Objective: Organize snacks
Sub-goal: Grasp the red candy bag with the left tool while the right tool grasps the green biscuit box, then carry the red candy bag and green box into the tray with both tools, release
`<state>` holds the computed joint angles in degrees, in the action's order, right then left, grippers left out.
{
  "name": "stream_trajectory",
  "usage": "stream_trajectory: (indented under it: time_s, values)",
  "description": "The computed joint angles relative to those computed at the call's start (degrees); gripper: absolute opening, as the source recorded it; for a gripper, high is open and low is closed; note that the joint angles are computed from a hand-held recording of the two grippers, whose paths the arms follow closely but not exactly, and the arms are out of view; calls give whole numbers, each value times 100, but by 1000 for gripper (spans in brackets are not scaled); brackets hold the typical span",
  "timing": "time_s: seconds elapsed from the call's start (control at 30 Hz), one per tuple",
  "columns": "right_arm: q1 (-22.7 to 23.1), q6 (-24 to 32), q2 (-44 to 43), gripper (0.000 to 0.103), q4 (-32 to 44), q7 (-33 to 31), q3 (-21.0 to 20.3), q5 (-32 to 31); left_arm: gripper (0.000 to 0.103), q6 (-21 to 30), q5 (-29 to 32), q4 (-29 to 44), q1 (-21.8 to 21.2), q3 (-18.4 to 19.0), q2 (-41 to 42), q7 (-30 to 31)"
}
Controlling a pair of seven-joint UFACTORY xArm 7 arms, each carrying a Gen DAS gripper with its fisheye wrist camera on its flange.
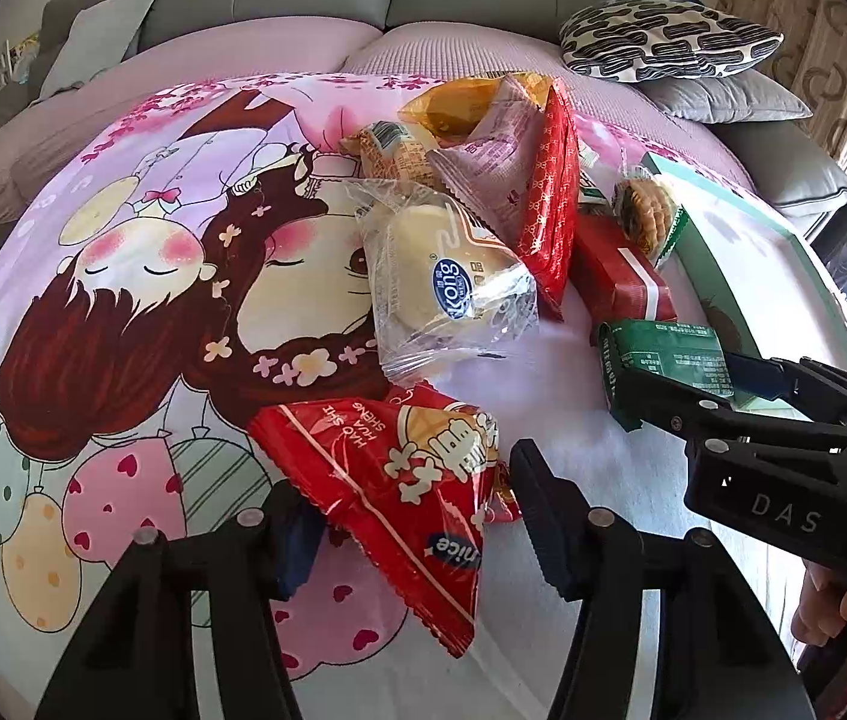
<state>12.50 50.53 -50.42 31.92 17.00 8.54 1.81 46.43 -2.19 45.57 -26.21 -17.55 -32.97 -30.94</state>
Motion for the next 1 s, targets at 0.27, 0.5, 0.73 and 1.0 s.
stream_trajectory:
  time_s: [0.27, 0.5, 0.73, 1.0]
  values:
    - [39, 114, -71, 69, 58, 10, -7, 37, 48, 41, -34, 0, -10, 30, -138, 41]
    - [51, 90, -308, 69, 96, -5, -43, 84, 48, 205, 76, 157, 72, -46, -292, 6]
    - [-54, -6, -494, 69, 144, -20, -147, 139, 48, 315, 240, 475, 206, -151, -351, -65]
    - [-335, -21, -702, 69, 176, 4, -299, 102, 46, 340, 403, 918, 301, -274, -94, -122]
